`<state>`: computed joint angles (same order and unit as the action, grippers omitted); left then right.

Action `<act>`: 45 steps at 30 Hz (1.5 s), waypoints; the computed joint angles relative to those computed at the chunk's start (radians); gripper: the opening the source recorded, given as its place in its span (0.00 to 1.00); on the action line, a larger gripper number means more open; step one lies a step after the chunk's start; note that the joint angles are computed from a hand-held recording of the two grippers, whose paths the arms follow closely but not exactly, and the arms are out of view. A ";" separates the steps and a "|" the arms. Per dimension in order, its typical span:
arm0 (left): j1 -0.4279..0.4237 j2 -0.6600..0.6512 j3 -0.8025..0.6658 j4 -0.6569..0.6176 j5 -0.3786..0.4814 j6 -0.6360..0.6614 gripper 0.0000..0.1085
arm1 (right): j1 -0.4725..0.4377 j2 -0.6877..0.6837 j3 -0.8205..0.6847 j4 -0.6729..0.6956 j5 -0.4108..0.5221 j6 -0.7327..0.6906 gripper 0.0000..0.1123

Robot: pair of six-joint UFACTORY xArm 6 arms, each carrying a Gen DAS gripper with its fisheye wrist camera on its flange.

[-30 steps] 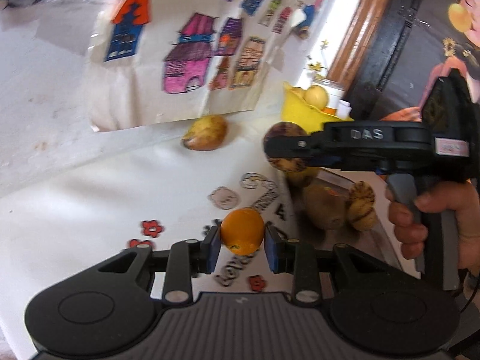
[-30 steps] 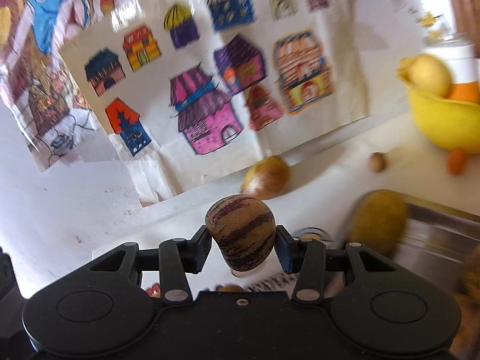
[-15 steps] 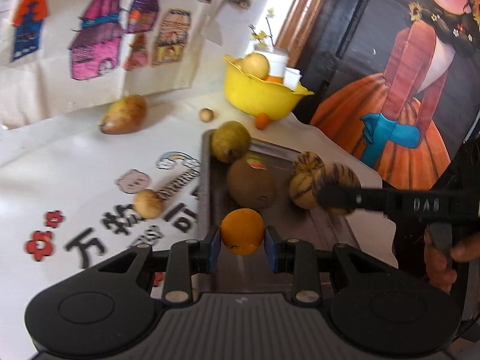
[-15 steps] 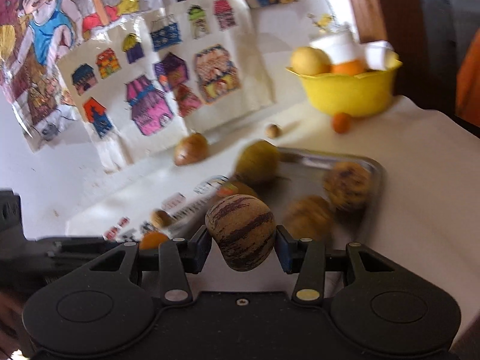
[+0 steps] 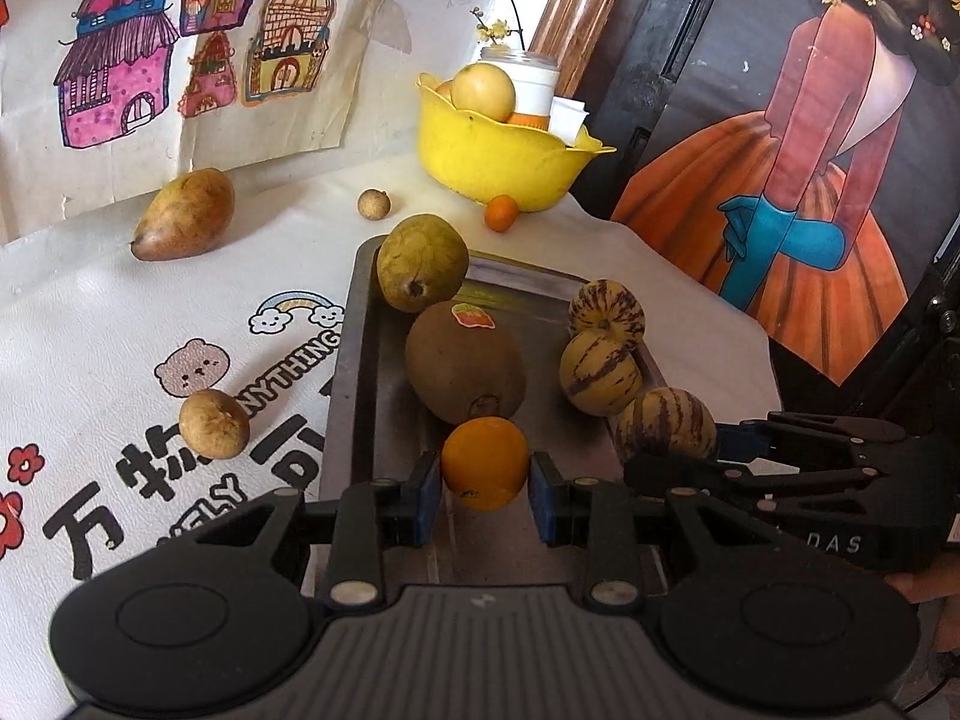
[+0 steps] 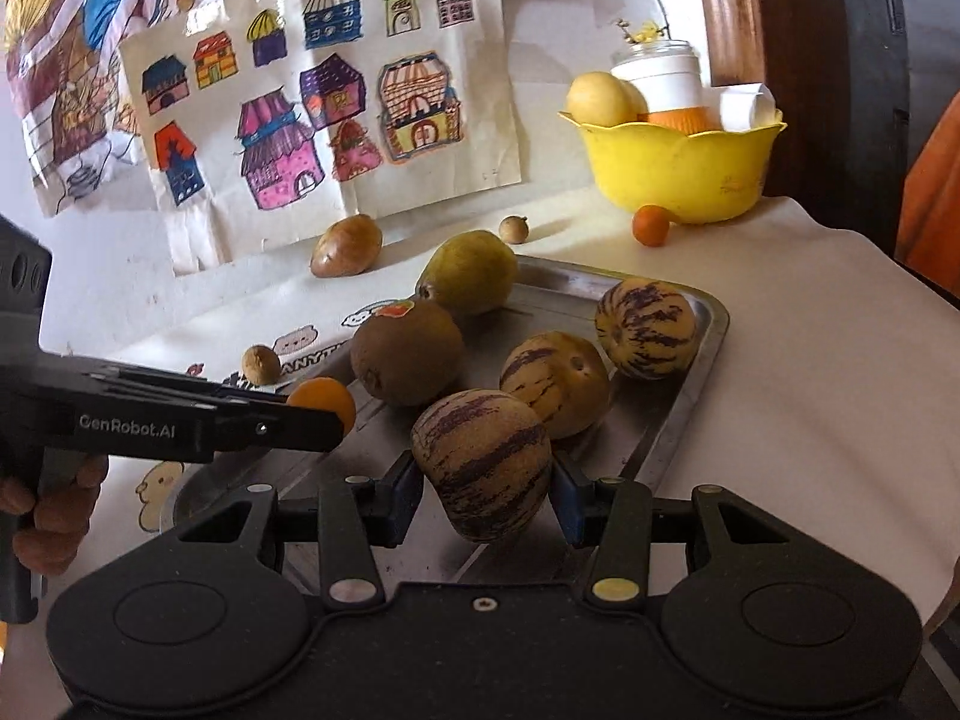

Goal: Organize fruits
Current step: 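Carry the orange with the left gripper while the right gripper carries the melon over the tray, then open the left gripper to set the orange on the tray while the right gripper releases the melon, then withdraw the left gripper toward the small brown fruit while the right gripper moves toward the yellow-brown pear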

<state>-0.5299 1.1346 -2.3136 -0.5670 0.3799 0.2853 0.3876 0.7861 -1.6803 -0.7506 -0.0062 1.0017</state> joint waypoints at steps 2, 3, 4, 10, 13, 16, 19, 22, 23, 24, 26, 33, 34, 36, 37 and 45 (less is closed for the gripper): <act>0.002 0.017 -0.026 0.025 0.010 -0.030 0.32 | 0.005 0.005 0.007 0.077 -0.006 -0.075 0.43; 0.003 0.023 -0.036 0.033 0.014 -0.043 0.32 | 0.006 0.009 0.004 0.086 -0.005 -0.087 0.43; 0.004 0.032 -0.047 0.045 0.018 -0.058 0.32 | 0.006 0.013 -0.002 0.080 0.000 -0.083 0.43; 0.008 0.080 -0.122 0.107 0.045 -0.125 0.32 | 0.008 0.026 -0.020 0.068 0.014 -0.081 0.43; 0.007 0.085 -0.126 0.114 0.040 -0.130 0.32 | 0.008 0.028 -0.026 0.050 0.021 -0.067 0.43; 0.006 0.086 -0.127 0.117 0.038 -0.131 0.32 | 0.008 0.028 -0.029 0.036 0.024 -0.054 0.43; 0.006 0.085 -0.126 0.122 0.037 -0.138 0.32 | 0.008 0.028 -0.028 0.031 0.023 -0.045 0.45; 0.006 0.076 -0.109 0.102 0.025 -0.144 0.35 | 0.006 0.025 -0.023 0.008 0.011 -0.012 0.47; 0.006 0.074 -0.106 0.092 0.022 -0.144 0.37 | 0.006 0.024 -0.025 -0.015 0.013 0.011 0.48; 0.007 0.069 -0.097 0.088 0.016 -0.148 0.41 | 0.005 0.022 -0.025 -0.049 0.013 0.041 0.49; 0.006 0.048 -0.061 0.074 -0.007 -0.146 0.50 | 0.006 0.016 -0.025 -0.103 0.016 0.088 0.51; -0.001 -0.066 0.110 -0.089 -0.091 -0.020 0.68 | 0.006 -0.025 -0.015 -0.407 0.030 0.400 0.57; -0.002 -0.083 0.134 -0.121 -0.102 0.006 0.71 | 0.008 -0.034 -0.014 -0.468 0.038 0.466 0.60; -0.004 -0.120 0.185 -0.192 -0.124 0.064 0.77 | 0.015 -0.054 -0.012 -0.593 0.055 0.593 0.64; -0.005 -0.139 0.211 -0.224 -0.136 0.093 0.79 | 0.022 -0.064 -0.009 -0.636 0.068 0.635 0.67; -0.024 -0.301 0.421 -0.508 -0.263 0.403 0.94 | 0.077 -0.164 0.068 -0.810 0.162 0.830 0.85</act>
